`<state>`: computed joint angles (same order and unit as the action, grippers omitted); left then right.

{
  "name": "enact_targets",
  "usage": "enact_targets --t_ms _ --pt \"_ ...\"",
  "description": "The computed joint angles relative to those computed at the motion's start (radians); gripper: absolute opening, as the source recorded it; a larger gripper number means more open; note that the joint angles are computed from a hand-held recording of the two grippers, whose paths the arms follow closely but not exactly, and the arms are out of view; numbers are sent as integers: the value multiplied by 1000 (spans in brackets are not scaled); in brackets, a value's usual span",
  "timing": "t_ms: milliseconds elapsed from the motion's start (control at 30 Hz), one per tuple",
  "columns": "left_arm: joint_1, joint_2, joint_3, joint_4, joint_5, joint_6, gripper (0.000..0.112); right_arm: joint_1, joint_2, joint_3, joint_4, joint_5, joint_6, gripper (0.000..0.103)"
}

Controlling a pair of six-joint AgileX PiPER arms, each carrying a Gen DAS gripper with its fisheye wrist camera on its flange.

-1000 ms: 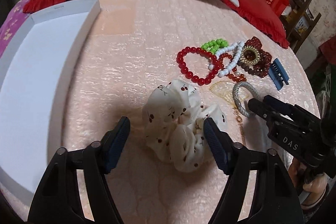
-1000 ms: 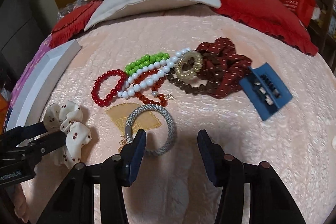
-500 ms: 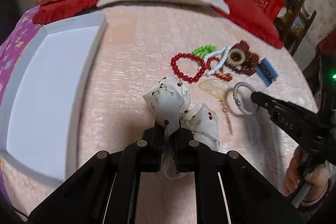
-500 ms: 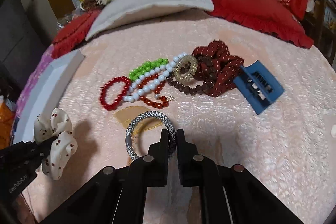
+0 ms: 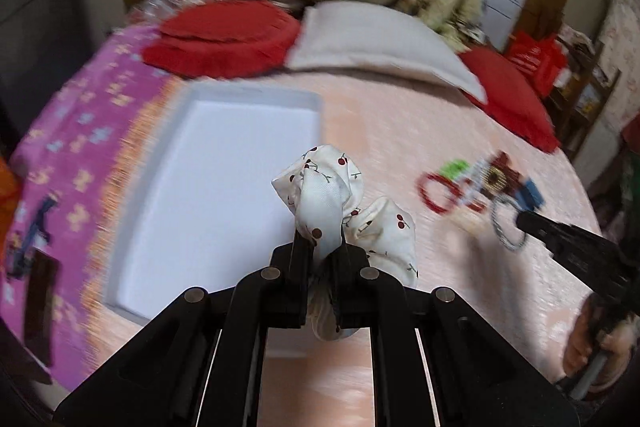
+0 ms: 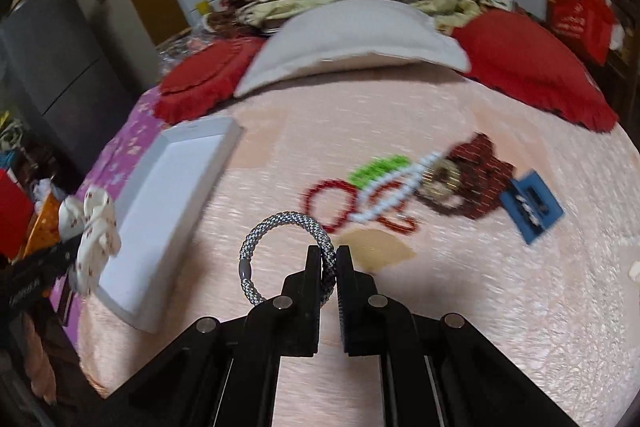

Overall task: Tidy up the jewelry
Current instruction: 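Carry scrunchie and bangle into the white tray and open both tools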

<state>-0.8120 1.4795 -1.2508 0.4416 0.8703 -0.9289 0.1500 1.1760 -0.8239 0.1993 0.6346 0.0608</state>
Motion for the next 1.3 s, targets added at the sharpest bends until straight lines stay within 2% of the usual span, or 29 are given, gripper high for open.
enact_targets --t_ms 167,267,367,600,833,967,1067,1133,1200,1300 --pt "190 -10 24 -68 -63 110 7 200 105 -139 -151 29 225 7" --pt "288 38 0 -113 -104 180 7 269 198 -247 -195 56 285 7" --pt "394 112 -54 -226 -143 310 7 306 302 -375 -198 90 292 7" --pt "516 354 -281 -327 -114 451 7 337 672 -794 -180 189 292 7" --pt "566 554 -459 -359 -81 502 7 336 1080 -1306 -184 377 298 7" --pt "582 609 -516 -361 -78 507 8 322 1226 -1517 -157 461 285 7" --pt "579 621 -523 -324 -96 487 19 318 1304 -1640 -152 511 285 7" --pt "588 622 -521 -357 -112 504 37 323 1324 -1673 -183 516 282 7" --pt "603 613 -501 -421 -141 539 42 336 1369 -1762 -237 560 278 7" --pt "613 588 -468 -468 -167 550 43 332 1354 -1736 -251 542 267 12"
